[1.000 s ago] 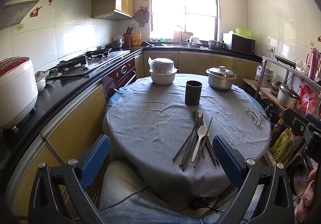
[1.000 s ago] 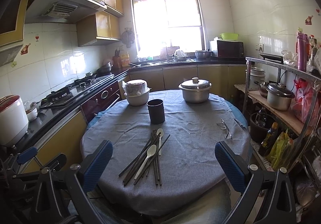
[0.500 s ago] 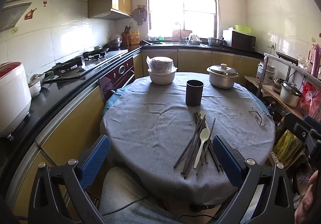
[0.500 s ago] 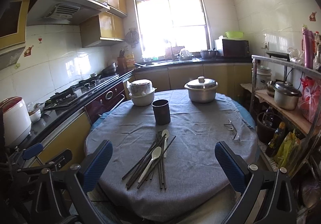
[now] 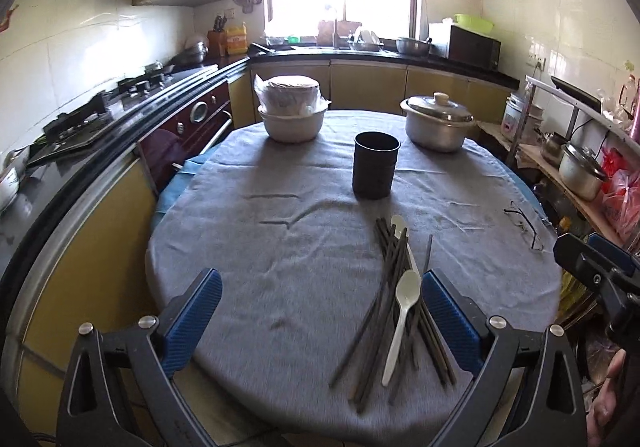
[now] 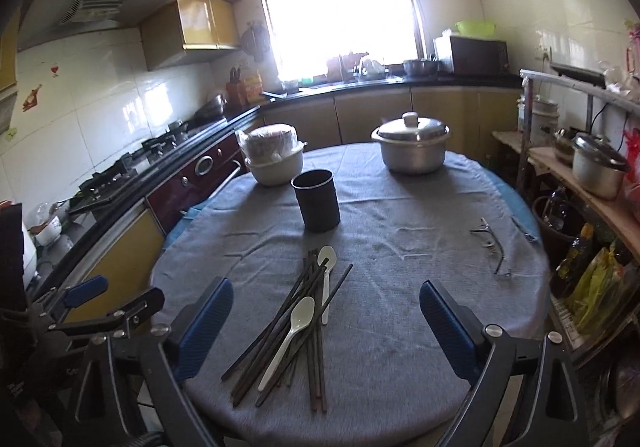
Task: Organize utensils
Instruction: 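Grasp a dark chopstick from the pile with the left tool while the right tool approaches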
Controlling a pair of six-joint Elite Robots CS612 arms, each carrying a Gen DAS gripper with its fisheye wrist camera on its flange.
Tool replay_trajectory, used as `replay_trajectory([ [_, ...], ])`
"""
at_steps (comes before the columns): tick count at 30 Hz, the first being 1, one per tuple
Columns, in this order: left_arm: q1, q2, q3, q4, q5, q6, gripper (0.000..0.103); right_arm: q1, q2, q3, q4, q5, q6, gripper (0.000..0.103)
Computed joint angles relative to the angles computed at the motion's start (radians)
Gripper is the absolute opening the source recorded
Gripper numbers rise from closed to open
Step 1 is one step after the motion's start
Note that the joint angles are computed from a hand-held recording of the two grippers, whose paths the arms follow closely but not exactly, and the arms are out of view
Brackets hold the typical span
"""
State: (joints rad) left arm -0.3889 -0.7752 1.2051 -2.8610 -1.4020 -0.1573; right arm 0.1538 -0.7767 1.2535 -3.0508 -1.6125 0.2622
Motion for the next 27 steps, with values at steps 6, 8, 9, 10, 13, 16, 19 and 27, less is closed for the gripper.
replay_trajectory([
  [6, 0.011, 0.066, -0.121, 0.077, -0.038, 0.023, 0.098, -0.016, 0.060, -0.098, 0.073, 0.038, 0.010, 0.091],
  [8, 0.014, 0.089, -0.162, 0.115, -0.061, 0.035, 0.091, -0.018, 0.081, -0.130, 0.099, 0.040, 0.010, 0.086],
  [9, 0.018, 0.107, -0.196, 0.152, -0.087, 0.041, 0.091, -0.021, 0.093, -0.147, 0.114, 0.047, 0.014, 0.085],
  [10, 0.021, 0.120, -0.221, 0.183, -0.110, 0.045, 0.091, -0.023, 0.101, -0.159, 0.125, 0.050, 0.017, 0.084],
  [13, 0.026, 0.167, -0.299, 0.254, -0.164, 0.052, 0.089, -0.031, 0.129, -0.199, 0.164, 0.074, 0.029, 0.084],
  [16, 0.027, 0.212, -0.375, 0.323, -0.197, 0.069, 0.089, -0.041, 0.154, -0.236, 0.197, 0.103, 0.041, 0.083],
  [19, 0.030, 0.260, -0.461, 0.406, -0.243, 0.073, 0.083, -0.047, 0.174, -0.263, 0.221, 0.104, 0.044, 0.083],
  [27, 0.032, 0.439, -0.798, 0.684, -0.342, 0.108, 0.056, -0.063, 0.205, -0.303, 0.264, 0.088, 0.057, 0.083],
])
